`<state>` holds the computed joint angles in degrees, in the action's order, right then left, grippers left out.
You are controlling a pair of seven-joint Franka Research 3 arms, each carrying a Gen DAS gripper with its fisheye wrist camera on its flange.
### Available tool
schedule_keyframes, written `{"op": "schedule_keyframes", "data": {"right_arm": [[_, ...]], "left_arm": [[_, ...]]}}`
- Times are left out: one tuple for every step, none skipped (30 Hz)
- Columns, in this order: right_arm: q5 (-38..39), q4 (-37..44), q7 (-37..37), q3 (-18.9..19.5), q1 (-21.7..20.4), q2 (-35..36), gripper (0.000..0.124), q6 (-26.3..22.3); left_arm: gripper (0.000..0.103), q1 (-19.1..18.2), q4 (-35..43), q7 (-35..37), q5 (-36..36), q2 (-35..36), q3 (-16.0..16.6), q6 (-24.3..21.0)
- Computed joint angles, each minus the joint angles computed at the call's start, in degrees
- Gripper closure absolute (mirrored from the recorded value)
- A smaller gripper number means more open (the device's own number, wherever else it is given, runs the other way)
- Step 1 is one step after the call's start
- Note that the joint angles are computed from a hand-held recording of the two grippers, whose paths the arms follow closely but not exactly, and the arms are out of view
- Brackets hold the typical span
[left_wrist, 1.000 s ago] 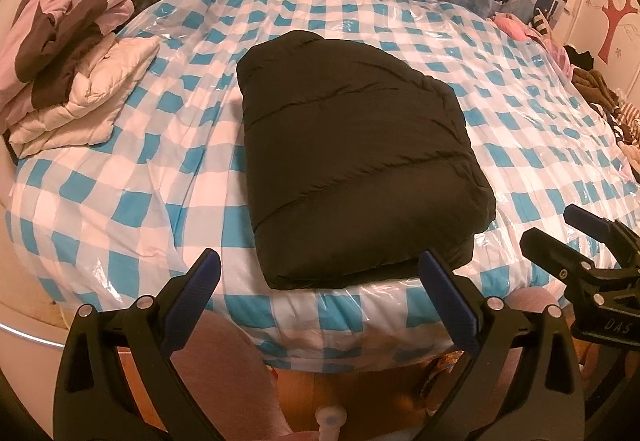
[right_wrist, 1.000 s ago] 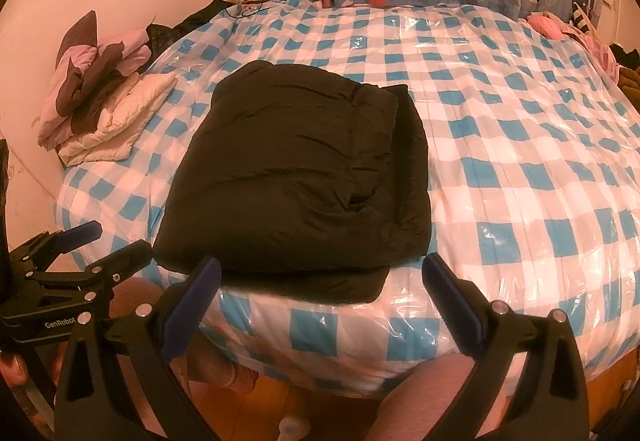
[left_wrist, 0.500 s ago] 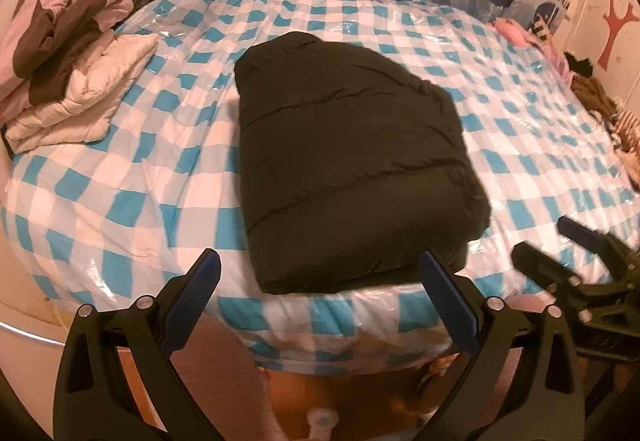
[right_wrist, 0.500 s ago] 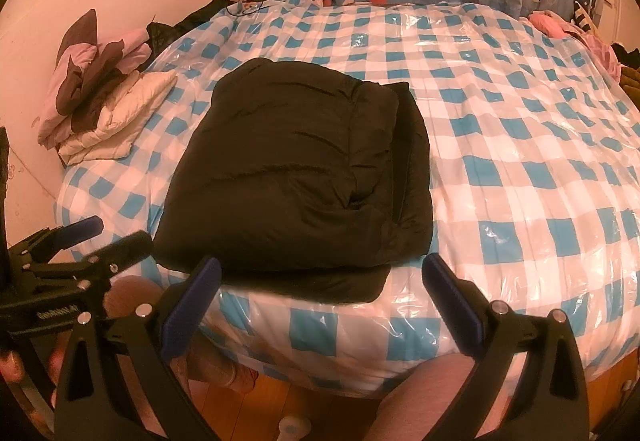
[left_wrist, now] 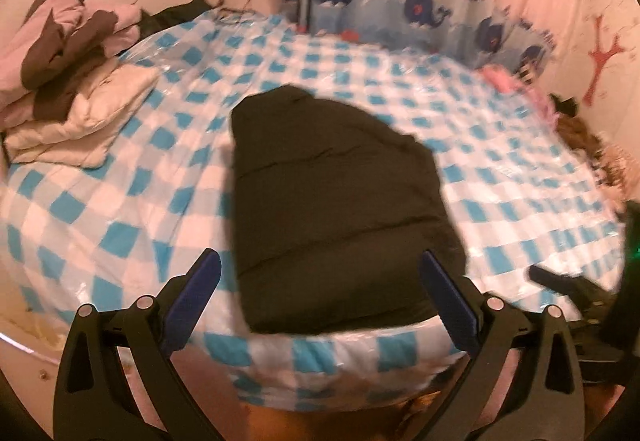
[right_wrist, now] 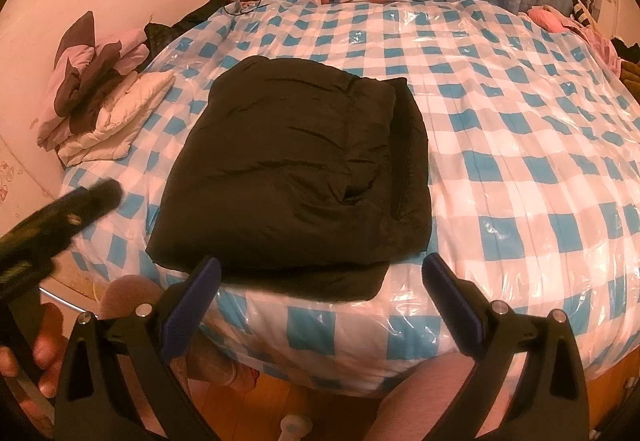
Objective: Fold large clothes
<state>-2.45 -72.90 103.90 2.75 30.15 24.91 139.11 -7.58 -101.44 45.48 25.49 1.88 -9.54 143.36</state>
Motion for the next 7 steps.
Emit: {"op": "schedule_keyframes", "data": {"right_arm": [[-0.05,-0.35,0.07,-0.02,0.05,-0.21,0.027,0.26],[-0.32,-1.14,0.32,-0.1,0.24,-0.59,0.027,0.78],[0.13,-0.08,-0.49,0.05,-0.32,-0.13,0.027,0.19],[0.07,-0.54,-0.29,0.01,-0.21,-0.34,0.027,0.45],[0.42,-0.09,-0.64,0.15,-0.44,-0.15,0.027,0.16],[0.43,-0.01,-0.74,0.12,-0.46,-0.11,0.027,0.12],[0.43,0.06,-0.83,0.09,-0.47,-0.07,0.027,0.08]], "left_arm": [[0.008,-0.18,1.26,0.43,0.08,0.71,-0.13,-2.61],[0.008,-0.4,2.64,1.4,-0.2,1.59,-0.28,-5.16],[0.008,-0.55,2.97,1.67,-0.14,1.76,-0.28,-6.14],[0.008,-0.74,3.1,1.49,0.51,1.87,-0.25,-6.77],[0.008,-0.86,2.94,1.35,0.94,1.73,-0.22,-6.97],[0.008,-0.95,2.88,1.3,1.2,1.62,-0.21,-7.2],[0.008,-1.05,2.85,1.28,1.5,1.54,-0.23,-7.39]]}}
